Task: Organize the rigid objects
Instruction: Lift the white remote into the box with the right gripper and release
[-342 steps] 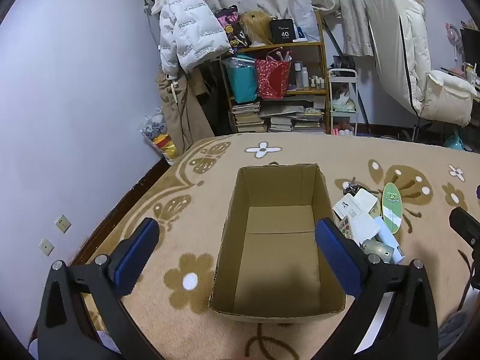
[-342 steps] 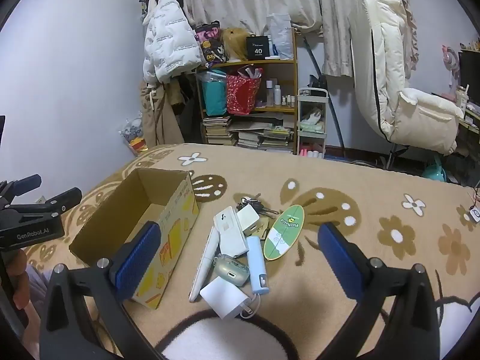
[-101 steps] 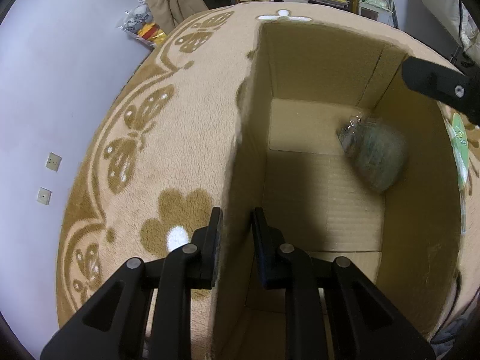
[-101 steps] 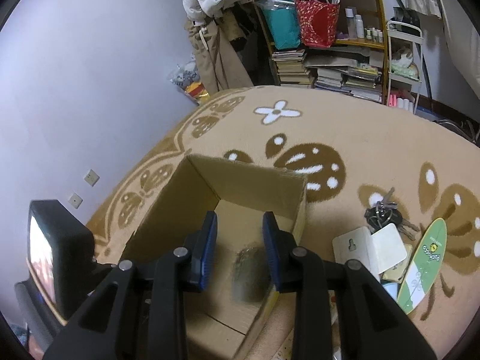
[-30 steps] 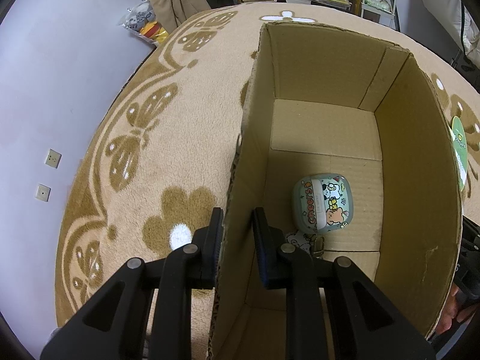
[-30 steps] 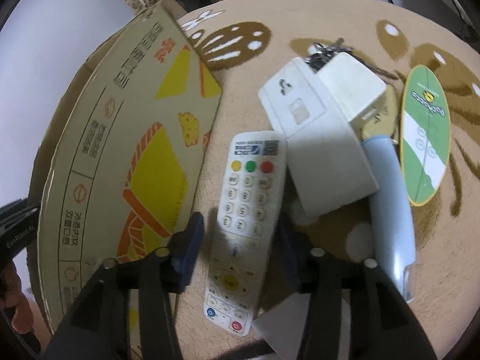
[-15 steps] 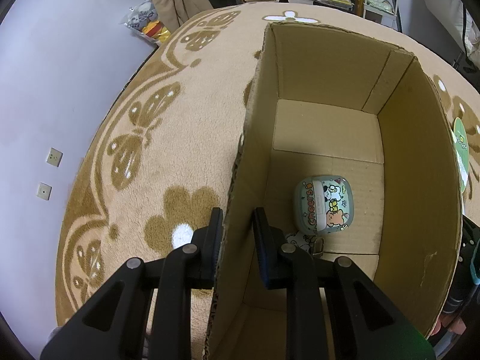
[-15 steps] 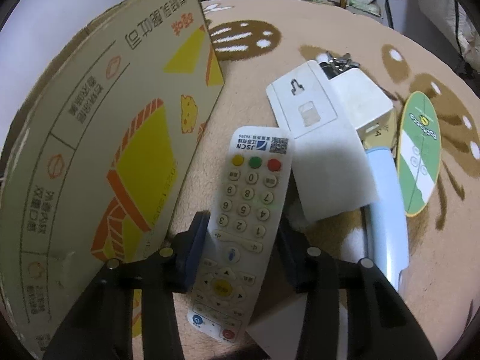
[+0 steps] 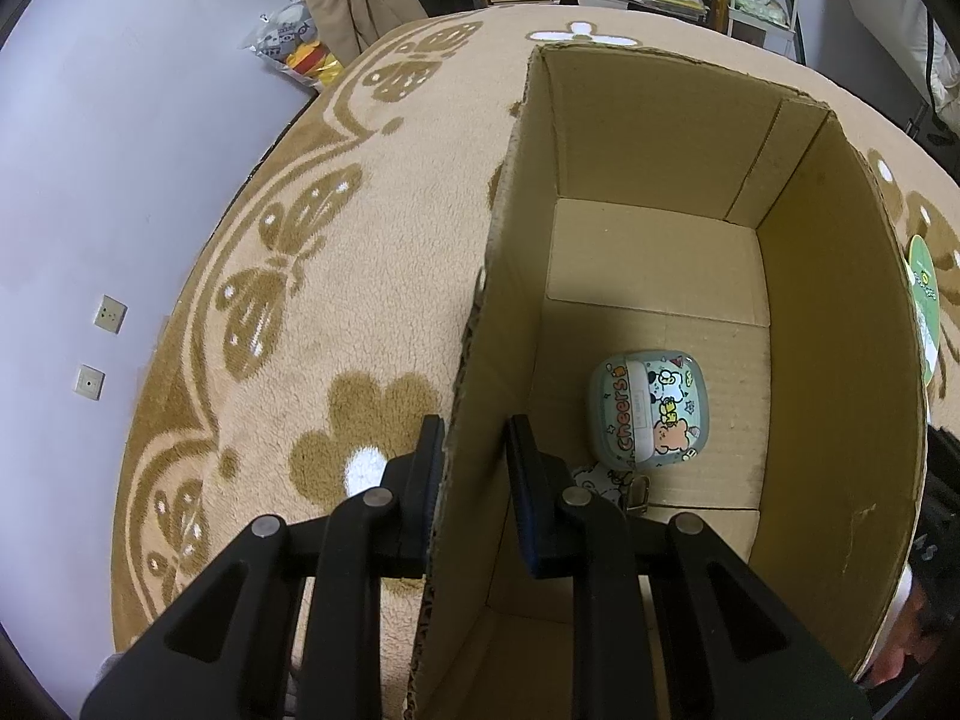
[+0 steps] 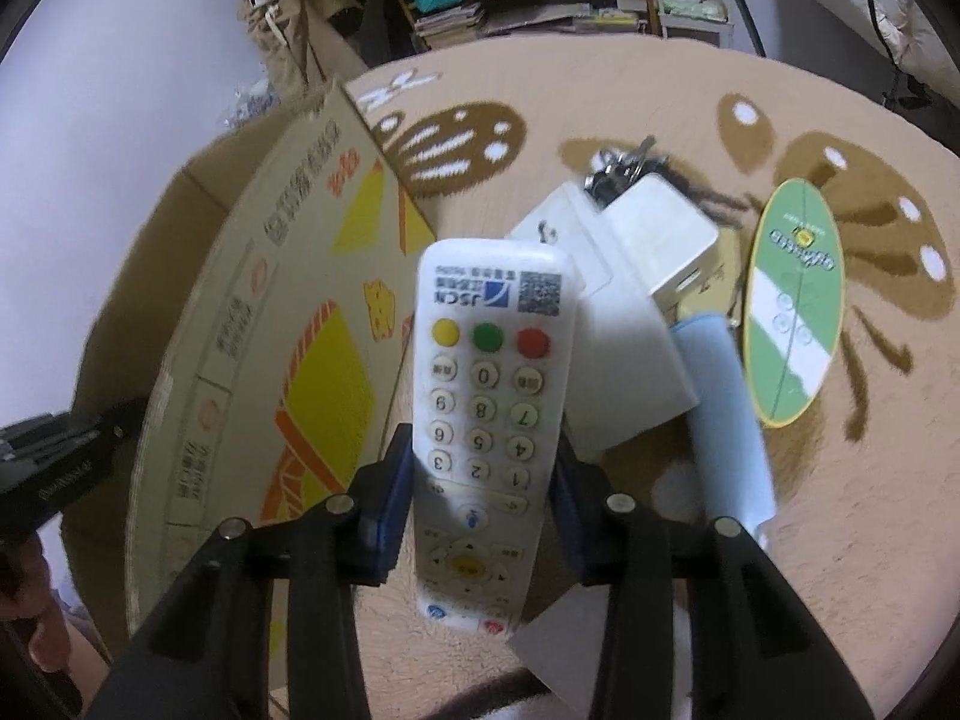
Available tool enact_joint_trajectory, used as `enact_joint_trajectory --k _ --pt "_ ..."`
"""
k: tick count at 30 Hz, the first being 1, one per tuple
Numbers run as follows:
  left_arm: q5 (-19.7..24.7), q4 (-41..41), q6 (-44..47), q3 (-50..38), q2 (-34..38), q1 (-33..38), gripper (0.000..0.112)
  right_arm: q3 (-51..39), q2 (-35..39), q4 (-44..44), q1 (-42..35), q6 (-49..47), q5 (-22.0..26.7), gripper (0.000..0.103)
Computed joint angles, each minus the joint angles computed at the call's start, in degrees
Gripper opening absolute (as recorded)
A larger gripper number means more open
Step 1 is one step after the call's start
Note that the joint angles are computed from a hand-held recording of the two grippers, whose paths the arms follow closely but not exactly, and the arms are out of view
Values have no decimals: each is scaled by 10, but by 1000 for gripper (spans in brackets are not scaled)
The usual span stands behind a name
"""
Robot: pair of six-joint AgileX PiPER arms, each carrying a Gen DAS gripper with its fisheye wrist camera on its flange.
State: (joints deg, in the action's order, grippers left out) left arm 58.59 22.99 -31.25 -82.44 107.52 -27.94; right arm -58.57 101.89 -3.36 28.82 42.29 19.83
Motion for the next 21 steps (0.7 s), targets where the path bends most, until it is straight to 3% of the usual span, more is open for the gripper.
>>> enact_joint_trajectory --k 11,21 --pt "0 0 1 0 0 1 20 -11 -60 -32 -10 14 22 44" --pt "0 0 1 1 -1 1 20 -96 -87 -44 -14 -9 67 44"
